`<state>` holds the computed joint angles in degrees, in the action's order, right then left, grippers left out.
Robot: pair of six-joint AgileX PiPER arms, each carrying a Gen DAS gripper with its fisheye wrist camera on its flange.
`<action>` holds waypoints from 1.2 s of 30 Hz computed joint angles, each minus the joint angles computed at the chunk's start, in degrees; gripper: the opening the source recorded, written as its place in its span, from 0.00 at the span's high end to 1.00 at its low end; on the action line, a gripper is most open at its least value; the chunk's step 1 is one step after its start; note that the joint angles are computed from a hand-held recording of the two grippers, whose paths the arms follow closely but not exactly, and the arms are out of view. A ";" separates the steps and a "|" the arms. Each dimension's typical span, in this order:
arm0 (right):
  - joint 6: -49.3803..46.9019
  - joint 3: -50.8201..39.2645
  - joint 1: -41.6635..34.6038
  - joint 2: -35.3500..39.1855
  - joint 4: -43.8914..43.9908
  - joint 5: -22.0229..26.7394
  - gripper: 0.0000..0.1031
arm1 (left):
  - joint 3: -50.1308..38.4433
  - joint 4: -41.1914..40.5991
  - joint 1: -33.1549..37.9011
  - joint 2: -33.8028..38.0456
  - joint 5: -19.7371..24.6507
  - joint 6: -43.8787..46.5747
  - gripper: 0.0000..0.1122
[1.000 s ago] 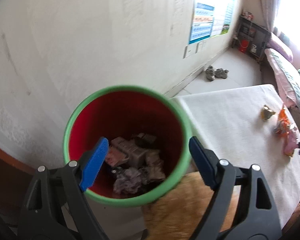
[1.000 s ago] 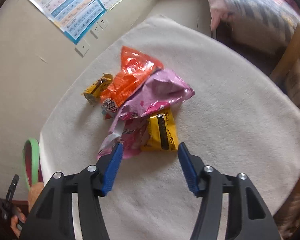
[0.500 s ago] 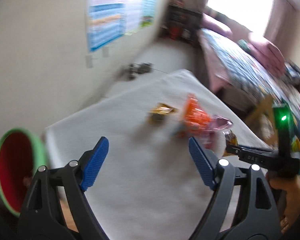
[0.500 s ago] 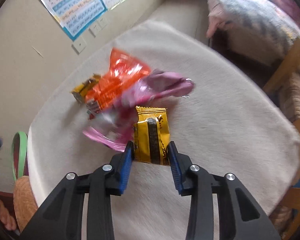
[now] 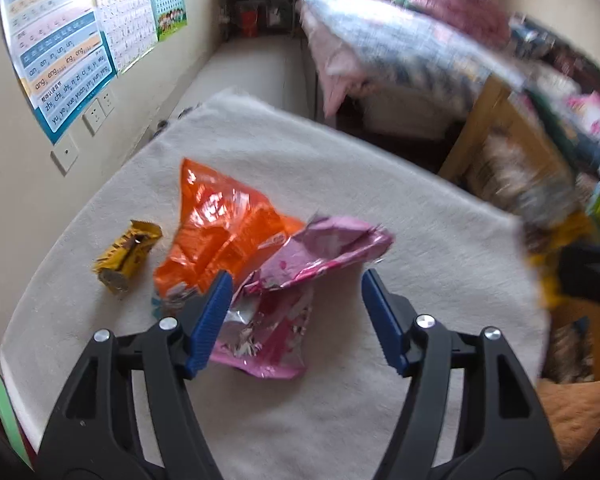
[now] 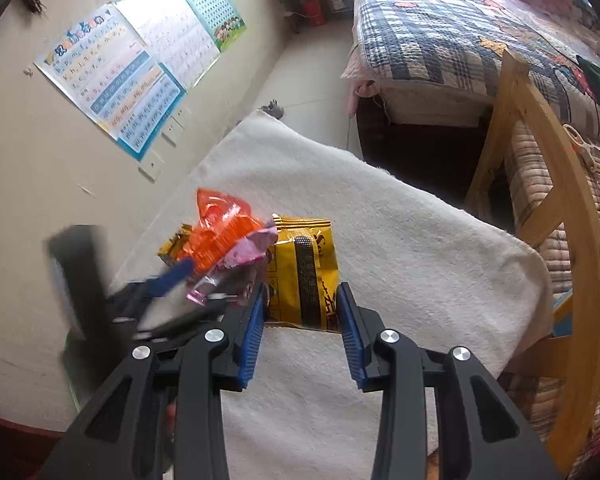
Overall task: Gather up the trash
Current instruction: 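Grasp the pink wrapper with the left gripper while the right approaches the yellow packet, then grasp the yellow snack packet with the right gripper and lift it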
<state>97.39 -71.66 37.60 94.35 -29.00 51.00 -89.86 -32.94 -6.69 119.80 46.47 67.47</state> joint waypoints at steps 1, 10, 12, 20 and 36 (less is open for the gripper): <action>-0.58 -0.44 -0.09 0.29 0.29 0.00 0.66 | -0.33 1.87 -0.84 0.96 -1.15 -1.64 0.38; 0.82 -0.09 -0.97 0.72 -0.44 -1.65 0.66 | -6.46 6.23 1.10 6.62 2.21 -8.98 0.78; -0.15 -0.42 -1.16 1.04 0.22 -1.65 0.66 | -5.77 3.85 3.13 4.99 3.65 -6.52 0.78; -9.17 -5.45 -1.27 7.05 7.16 -1.53 0.65 | -5.65 -1.04 13.86 0.21 13.99 -2.16 0.79; -28.55 -21.49 0.68 25.45 19.80 0.81 0.53 | -5.73 3.93 24.91 3.82 12.33 -1.51 0.57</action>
